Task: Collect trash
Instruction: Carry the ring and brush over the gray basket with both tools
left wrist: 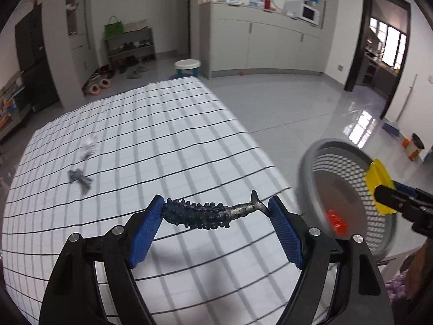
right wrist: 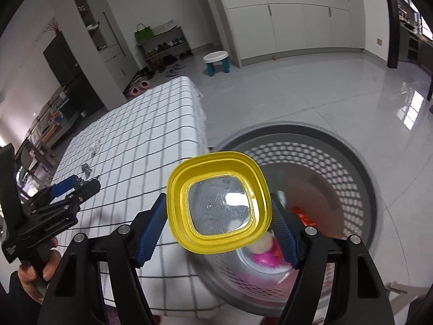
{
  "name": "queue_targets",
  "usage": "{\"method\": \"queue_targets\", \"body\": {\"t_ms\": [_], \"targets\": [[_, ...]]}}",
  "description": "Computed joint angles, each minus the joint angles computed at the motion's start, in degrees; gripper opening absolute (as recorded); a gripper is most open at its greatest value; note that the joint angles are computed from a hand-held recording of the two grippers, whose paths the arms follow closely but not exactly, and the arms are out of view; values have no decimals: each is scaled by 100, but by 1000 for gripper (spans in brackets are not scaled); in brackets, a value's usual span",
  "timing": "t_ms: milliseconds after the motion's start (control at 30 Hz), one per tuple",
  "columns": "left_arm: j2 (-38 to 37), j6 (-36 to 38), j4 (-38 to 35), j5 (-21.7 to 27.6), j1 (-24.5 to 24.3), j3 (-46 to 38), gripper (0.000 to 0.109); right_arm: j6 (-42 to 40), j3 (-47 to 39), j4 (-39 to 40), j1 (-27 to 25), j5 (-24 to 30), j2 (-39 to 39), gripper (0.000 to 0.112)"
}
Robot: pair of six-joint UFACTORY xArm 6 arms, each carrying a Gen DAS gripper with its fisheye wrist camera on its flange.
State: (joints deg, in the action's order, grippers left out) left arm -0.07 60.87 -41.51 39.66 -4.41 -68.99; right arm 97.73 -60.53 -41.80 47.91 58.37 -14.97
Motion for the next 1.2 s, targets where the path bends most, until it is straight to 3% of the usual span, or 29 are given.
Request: {"method": "queue_targets", "body": {"t_ms": [367, 800, 1200], "targets": [[-529, 101, -104, 98, -527, 385, 76, 273, 503, 77, 278, 798, -730, 70], [-736, -40, 155, -28, -987, 804, 76, 535, 1039, 99, -8, 236, -1022, 70], [-683, -201, 385, -136, -1217, 912, 76, 693, 1183, 110, -8, 288, -1151, 70]]}}
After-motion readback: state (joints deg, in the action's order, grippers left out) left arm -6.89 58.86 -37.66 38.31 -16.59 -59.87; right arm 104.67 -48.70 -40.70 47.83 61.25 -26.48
